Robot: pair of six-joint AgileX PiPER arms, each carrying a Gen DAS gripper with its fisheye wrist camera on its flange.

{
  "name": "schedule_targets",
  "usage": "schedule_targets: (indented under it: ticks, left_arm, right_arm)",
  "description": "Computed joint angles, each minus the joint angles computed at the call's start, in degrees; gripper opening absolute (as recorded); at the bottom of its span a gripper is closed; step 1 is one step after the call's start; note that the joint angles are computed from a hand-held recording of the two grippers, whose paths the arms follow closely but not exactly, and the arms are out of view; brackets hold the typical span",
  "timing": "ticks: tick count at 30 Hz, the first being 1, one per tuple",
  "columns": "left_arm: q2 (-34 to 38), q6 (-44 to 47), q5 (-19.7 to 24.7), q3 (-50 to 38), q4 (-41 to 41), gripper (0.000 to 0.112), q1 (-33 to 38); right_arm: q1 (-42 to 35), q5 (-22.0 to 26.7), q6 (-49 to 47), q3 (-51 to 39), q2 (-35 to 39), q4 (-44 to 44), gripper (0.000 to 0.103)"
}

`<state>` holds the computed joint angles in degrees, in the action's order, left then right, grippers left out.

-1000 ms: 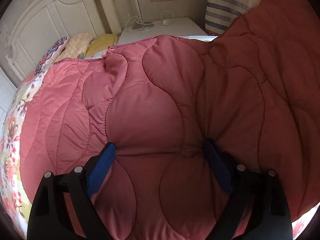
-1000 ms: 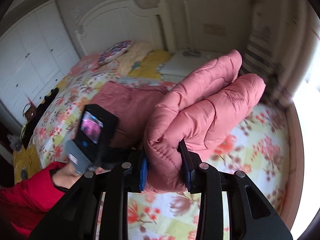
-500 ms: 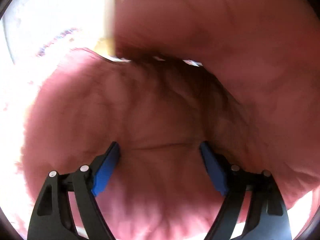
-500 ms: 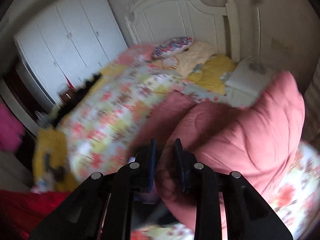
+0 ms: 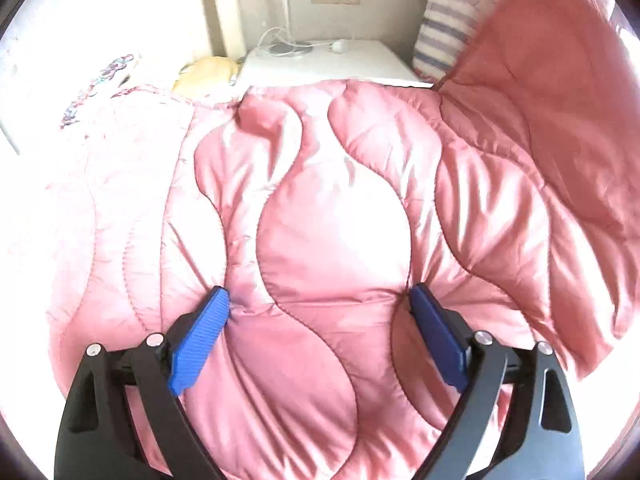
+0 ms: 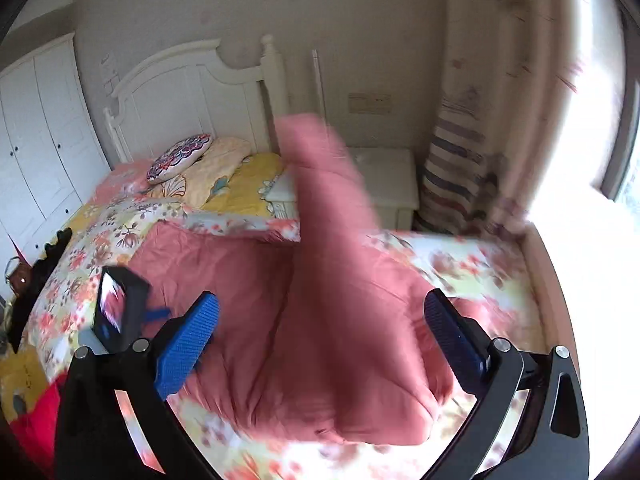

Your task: Fold large clothes

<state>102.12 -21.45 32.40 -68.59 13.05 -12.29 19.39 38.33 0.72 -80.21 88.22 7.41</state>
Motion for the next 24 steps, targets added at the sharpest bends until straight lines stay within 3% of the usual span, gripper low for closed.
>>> schedule_targets:
  ticks: [2, 4, 6, 9, 11, 13, 17, 19, 23, 24]
  left_arm:
    - [-3.3, 0.0, 0.8, 0.8, 2.2, 0.083, 0.8]
    - [-6.9, -6.9, 0.6, 2.5, 11.6, 0.083, 1.3]
    - [-6.8, -8.4, 2.7, 0.4, 15.1, 0.083, 3.2]
    - [-0.8, -4.7, 5.7, -6.5, 15.9, 0.083, 7.7]
    - [2.2, 0.0, 4.6, -7.9, 11.3, 0.083, 10.5]
    - [6.0, 0.9, 6.4, -10.9, 12.5, 0.086, 11.6]
    - [10.5, 1.0, 9.7, -14.3, 11.1, 0.090, 11.1]
    - [12.2, 1.2, 11.3, -16.0, 11.5, 0.090, 10.6]
    - [12.7, 3.6, 10.4, -16.2, 8.3, 0.092, 12.0]
    - [12.6, 5.1, 9.6, -15.9, 6.1, 0.093, 13.0]
  right_arm:
    - [-6.0, -0.7, -3.9, 6.5, -3.8, 5.2, 0.099]
    - [-12.9, -1.3, -10.8, 13.1, -6.6, 12.0, 0.099]
    - [-20.9, 2.6, -19.6, 18.8, -6.3, 23.5, 0.099]
    - [-31.7, 9.5, -31.5, 25.4, -1.6, 37.6, 0.099]
    - [-35.7, 10.6, -37.6, 29.8, 0.7, 44.7, 0.099]
    - [-37.6, 11.2, -41.9, 32.0, 2.5, 48.5, 0.099]
    - [-37.5, 14.3, -46.9, 28.1, 9.5, 53.0, 0.099]
    - [-36.1, 14.3, -45.0, 23.4, 13.3, 51.7, 0.099]
    - [-33.7, 19.8, -47.3, 14.7, 22.9, 57.0, 0.099]
    - [-33.2, 20.8, -48.6, 13.5, 24.5, 59.0, 0.082]
